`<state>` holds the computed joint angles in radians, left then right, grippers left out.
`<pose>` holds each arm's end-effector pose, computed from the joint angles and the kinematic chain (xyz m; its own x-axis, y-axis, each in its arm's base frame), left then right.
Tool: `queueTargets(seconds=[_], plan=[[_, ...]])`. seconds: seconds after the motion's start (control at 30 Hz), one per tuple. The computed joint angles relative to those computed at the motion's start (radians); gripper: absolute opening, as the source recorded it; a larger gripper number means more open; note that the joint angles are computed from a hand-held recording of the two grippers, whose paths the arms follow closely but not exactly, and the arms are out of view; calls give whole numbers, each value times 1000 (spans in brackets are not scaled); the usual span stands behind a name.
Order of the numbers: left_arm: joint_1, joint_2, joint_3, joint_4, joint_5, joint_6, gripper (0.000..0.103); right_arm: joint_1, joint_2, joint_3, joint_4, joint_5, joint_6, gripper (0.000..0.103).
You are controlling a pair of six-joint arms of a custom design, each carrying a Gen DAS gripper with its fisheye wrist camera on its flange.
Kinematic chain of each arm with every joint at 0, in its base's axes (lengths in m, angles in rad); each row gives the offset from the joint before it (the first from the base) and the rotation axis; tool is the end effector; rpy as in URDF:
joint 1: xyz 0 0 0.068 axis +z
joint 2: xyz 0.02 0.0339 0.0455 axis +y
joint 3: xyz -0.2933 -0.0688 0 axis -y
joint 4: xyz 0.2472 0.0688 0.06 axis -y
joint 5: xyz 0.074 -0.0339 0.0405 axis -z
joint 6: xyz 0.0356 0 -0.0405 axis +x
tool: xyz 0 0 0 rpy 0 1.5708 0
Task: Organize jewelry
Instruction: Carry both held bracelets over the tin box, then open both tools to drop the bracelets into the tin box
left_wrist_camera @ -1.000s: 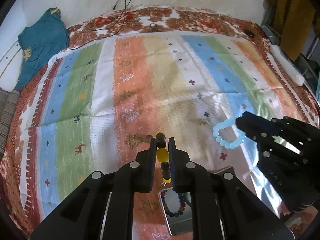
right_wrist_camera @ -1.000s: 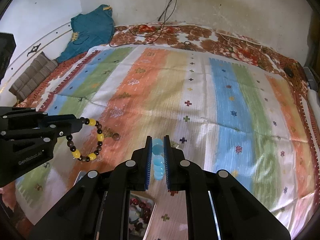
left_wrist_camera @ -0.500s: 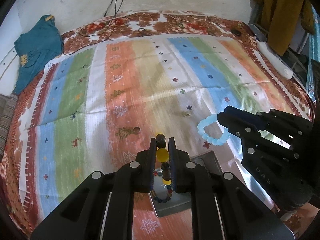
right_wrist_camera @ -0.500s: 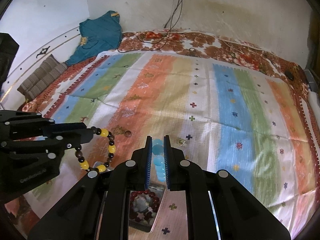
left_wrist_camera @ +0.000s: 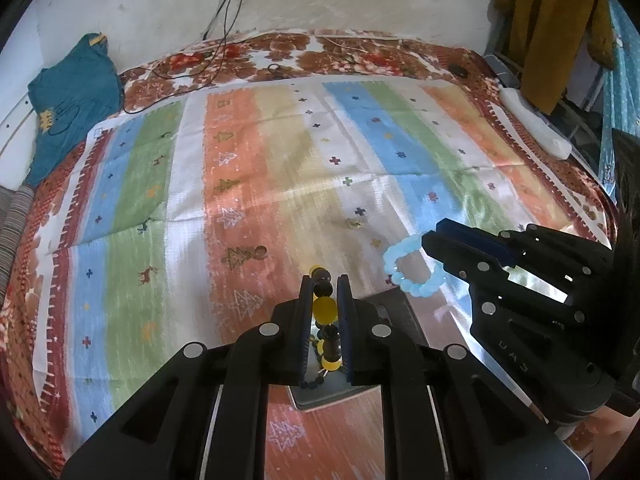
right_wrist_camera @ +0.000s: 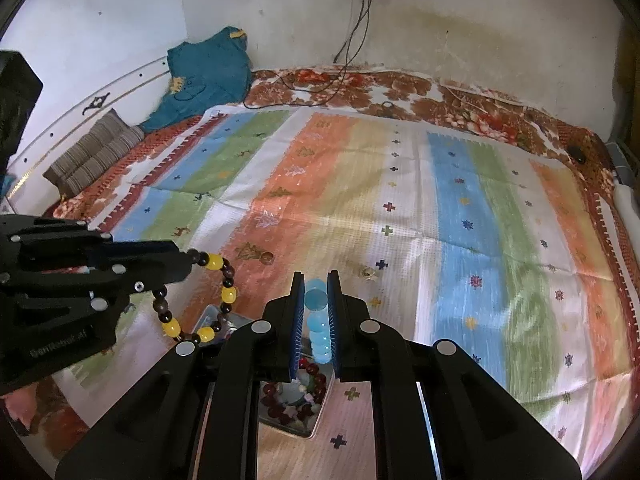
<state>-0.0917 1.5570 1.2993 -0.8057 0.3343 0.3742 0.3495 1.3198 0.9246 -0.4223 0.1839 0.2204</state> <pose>0.3202 -0.0412 0.3077 -0.7205 0.4130 -0.5571 0.5464 0.8327 -0.0893 0.2587 0.0874 0.2783 -0.7167 -0.0324 -0.6967 -0.0640 0.9978 0.0194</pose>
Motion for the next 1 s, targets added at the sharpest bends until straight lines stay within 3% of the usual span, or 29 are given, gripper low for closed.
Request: queueTargets(seconds=[0.6,0.87,0.93,1.0], plan=[[68,-107,-86,-22,69,35,12,91,-78,-59,-40,51,37,12],[87,-84,-99,-16,57,25,12,73,-75,-68,-49,68,51,13],[104,-67,-88,-20,59,23,14,54,-72,-69,-55,70,51,27],[114,-59,-81,-22,60,24,19,40,-75,-72,-55,69,47,29]])
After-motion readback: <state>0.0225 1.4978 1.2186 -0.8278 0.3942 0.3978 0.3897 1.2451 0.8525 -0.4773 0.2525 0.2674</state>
